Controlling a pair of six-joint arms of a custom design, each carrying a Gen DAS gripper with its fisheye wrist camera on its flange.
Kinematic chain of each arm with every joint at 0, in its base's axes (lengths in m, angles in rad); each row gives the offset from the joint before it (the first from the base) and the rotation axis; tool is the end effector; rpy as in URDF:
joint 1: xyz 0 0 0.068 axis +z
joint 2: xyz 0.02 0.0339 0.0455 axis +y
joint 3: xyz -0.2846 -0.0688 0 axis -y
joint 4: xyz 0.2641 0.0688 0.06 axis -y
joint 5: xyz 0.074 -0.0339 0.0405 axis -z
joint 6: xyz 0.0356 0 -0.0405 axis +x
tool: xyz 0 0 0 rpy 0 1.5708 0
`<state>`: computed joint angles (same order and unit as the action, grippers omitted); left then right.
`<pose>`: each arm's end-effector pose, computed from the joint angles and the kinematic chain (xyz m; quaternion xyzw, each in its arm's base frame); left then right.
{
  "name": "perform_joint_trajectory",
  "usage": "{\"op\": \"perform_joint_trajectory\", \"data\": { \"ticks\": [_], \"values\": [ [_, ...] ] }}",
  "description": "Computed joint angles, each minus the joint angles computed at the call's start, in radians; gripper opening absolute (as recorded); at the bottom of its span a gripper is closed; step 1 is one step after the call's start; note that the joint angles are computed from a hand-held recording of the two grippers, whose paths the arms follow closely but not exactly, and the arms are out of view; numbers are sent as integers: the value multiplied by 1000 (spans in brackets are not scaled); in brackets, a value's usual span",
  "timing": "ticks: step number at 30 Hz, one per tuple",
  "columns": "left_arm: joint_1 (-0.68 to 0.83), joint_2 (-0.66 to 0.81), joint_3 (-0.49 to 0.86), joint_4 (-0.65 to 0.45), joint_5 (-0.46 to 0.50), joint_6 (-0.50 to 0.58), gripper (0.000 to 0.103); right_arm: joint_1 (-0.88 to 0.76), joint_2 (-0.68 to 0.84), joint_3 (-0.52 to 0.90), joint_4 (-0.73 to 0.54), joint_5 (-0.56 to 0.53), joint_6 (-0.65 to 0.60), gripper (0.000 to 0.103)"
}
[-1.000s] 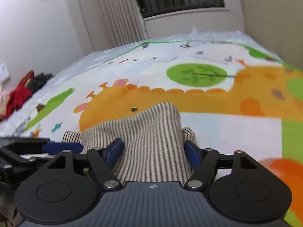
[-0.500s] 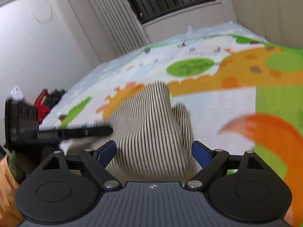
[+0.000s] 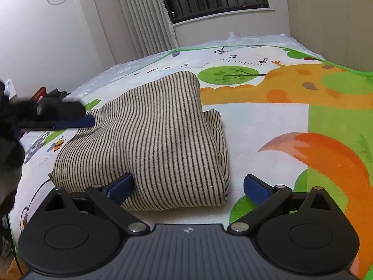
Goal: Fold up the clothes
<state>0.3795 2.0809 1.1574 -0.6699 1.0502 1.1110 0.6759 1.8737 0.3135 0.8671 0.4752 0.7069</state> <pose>0.3496 0.1062 0.0957 0.3042 0.8100 -0.3750 0.3327 0.2044 0.1430 0.0542 0.1136 0.8782 0.0992 0.4540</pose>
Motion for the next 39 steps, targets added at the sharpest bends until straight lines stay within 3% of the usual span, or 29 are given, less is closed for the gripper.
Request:
{"op": "perform_joint_trajectory", "data": {
  "ticks": [3, 6, 10, 14, 18, 20, 22, 29, 33, 39],
  "values": [
    [-14, 28, -13, 123, -52, -119, 72, -4, -13, -4, -1, -6, 0, 102],
    [-20, 62, 22, 135, -42, -175, 71, -3, -55, -12, -23, 4, -10, 103],
    [-36, 59, 3, 193, -55, -174, 71, -35, -175, -11, -76, 38, -55, 103],
    [-35, 85, 31, 169, -39, -162, 72, -136, -226, 72, -175, -6, -97, 103],
    [-30, 111, 65, 124, -26, -138, 72, -222, -135, 223, -277, -89, -157, 103],
    [-31, 117, 72, 119, -23, -135, 72, -237, -37, 352, -436, -70, -182, 103],
    [-33, 125, 80, 114, -21, -134, 72, -256, 54, 425, -496, -95, -184, 103],
    [-41, 134, 77, 131, -10, -134, 73, -332, 75, 284, -255, -263, -24, 103],
    [-42, 143, 79, 138, 4, -139, 76, -288, 61, 286, -297, -210, 1, 103],
    [-34, 152, 89, 115, 12, -113, 76, -326, 11, 228, -261, -308, 13, 103]
  ]
}}
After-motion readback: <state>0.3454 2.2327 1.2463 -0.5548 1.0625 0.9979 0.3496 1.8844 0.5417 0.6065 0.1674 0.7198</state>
